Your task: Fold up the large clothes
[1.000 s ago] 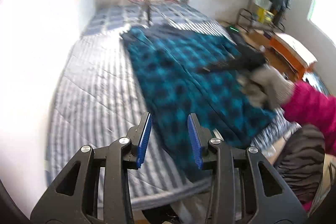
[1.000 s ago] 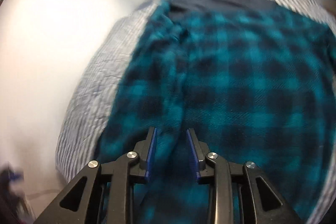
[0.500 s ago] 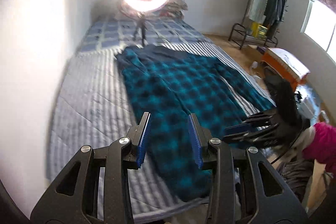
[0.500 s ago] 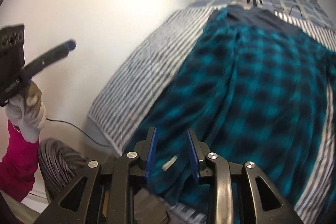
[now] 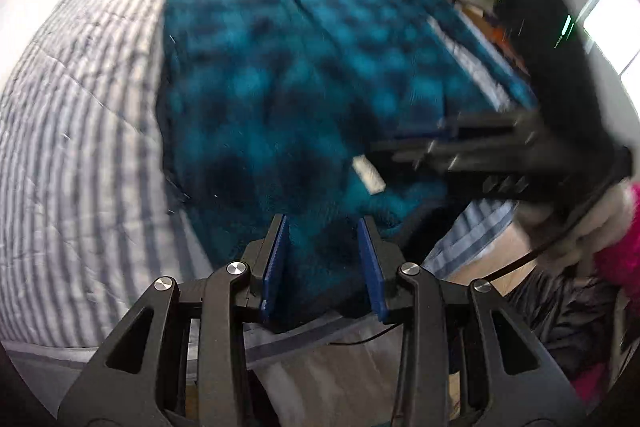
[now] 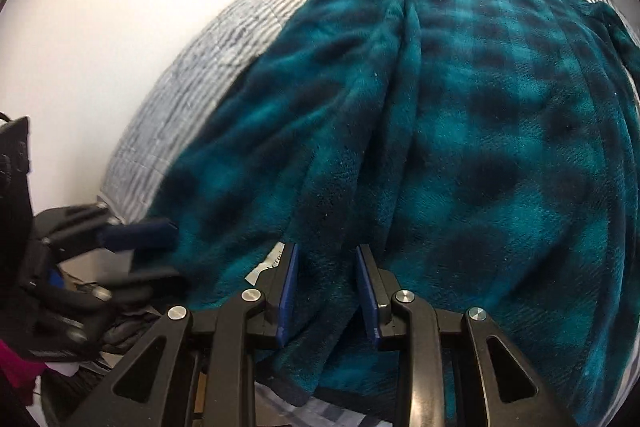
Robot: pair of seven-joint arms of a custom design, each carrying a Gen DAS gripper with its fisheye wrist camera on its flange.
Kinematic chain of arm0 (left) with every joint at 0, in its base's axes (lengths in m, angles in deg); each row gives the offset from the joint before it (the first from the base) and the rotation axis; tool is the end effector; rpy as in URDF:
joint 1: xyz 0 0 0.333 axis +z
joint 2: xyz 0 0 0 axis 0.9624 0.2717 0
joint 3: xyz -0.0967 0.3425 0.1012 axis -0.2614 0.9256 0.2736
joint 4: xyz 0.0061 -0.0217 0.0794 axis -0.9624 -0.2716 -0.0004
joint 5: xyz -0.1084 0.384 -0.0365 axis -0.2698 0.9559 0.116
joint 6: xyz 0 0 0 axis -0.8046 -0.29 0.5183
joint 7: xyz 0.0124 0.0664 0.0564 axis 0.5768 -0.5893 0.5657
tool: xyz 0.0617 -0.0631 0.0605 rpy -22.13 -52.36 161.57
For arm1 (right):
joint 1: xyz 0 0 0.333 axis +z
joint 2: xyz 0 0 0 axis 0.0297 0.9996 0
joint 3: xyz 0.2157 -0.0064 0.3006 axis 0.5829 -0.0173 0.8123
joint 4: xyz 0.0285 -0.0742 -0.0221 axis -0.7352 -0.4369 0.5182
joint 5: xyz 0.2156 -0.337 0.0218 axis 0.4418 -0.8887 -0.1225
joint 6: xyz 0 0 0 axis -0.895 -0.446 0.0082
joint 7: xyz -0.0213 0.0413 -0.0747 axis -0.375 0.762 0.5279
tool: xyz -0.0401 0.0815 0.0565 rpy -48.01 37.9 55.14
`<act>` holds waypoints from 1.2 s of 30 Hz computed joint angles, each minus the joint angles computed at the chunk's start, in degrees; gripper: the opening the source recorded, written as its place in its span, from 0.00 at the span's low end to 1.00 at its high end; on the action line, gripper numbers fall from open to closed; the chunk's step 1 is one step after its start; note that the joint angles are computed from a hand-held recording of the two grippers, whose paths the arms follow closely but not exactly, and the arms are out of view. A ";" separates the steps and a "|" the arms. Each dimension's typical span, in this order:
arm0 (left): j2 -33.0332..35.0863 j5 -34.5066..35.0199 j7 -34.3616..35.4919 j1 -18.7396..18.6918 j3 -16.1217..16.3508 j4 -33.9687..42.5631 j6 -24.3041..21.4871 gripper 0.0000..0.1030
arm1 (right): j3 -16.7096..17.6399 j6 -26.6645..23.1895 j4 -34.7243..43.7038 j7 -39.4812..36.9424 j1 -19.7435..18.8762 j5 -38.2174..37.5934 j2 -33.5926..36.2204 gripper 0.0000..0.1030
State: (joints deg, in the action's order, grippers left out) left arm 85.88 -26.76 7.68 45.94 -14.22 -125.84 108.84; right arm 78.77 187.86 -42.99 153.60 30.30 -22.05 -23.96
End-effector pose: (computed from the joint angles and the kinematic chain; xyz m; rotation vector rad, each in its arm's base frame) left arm 0.4779 -0.4306 0.4542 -1.7278 2.3870 -0.7788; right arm 0.4521 0.4240 0.4126 -2.1010 1.5765 0.0273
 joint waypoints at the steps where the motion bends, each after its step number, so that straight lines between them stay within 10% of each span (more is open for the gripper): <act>1: 0.65 2.06 -0.72 -0.82 0.56 0.46 -1.01 0.35 | 0.30 -0.28 0.04 -0.82 -0.36 0.46 -0.03 0.28; 12: -3.93 10.59 -7.42 -2.13 1.16 0.44 2.21 0.35 | -6.72 5.44 -9.98 15.35 0.00 -19.67 -13.02 0.62; 27: 1.95 6.33 -0.35 -2.91 -1.42 13.67 -0.55 0.52 | -12.68 -2.33 -23.79 14.91 -8.40 -18.19 -36.29 0.62; 31: 4.46 6.96 2.42 -5.22 -0.84 18.77 -3.10 0.52 | -15.87 -4.24 -28.60 15.43 -11.63 -16.80 -41.89 0.39; 36: 7.50 6.02 5.64 -7.14 -0.84 23.51 -5.31 0.52 | -16.40 -7.46 -32.75 16.92 -17.06 -17.39 -44.36 0.38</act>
